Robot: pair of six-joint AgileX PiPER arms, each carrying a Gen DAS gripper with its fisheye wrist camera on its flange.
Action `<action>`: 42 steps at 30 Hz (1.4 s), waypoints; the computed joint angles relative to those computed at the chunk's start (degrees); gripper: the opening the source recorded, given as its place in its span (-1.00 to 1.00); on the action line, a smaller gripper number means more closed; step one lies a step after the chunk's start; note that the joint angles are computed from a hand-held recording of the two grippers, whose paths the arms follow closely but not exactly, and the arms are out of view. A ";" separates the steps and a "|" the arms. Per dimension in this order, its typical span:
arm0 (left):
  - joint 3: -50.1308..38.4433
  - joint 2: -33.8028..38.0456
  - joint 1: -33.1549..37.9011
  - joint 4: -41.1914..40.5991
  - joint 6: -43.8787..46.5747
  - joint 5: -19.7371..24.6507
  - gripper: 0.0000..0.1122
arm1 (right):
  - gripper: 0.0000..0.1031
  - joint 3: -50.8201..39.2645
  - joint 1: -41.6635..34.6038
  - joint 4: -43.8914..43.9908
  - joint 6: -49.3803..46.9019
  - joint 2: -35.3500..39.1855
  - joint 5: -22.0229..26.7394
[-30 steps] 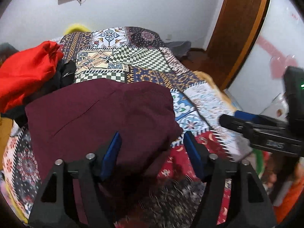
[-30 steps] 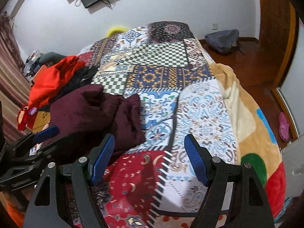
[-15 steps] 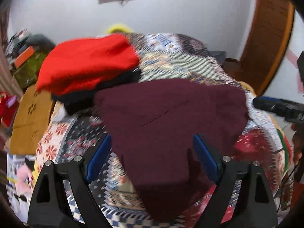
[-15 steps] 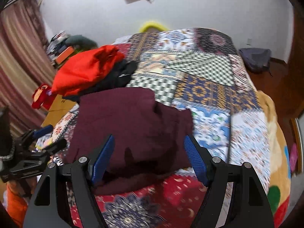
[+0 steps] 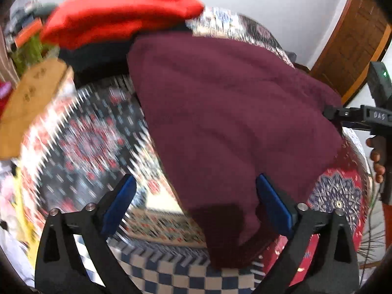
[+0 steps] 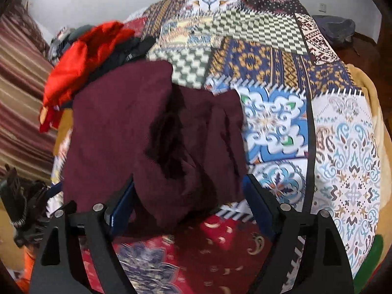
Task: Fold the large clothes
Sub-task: 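Grasp the folded maroon bundle with both grippers, then lift the bundle with both grippers and carry it toward the clothes stack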
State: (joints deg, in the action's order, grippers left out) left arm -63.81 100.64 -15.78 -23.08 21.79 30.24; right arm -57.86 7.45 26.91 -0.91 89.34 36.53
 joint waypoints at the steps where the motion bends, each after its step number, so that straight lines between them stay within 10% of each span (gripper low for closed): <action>1: -0.15 1.26 -0.08 -0.38 1.02 1.52 0.81 | 0.66 0.24 0.19 -0.78 0.35 0.32 -0.08; 20: -1.76 -5.59 2.93 12.01 -12.68 -1.87 0.81 | 0.71 -11.63 3.38 -10.73 3.83 1.10 6.23; 42: -26.39 20.96 9.39 -19.25 -0.07 23.67 0.82 | 1.00 -21.12 -10.35 19.10 -17.57 23.64 19.83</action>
State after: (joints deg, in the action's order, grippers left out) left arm -90.20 121.60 -6.39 -42.33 21.71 53.91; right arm -78.98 -2.89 46.01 -18.48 112.98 56.36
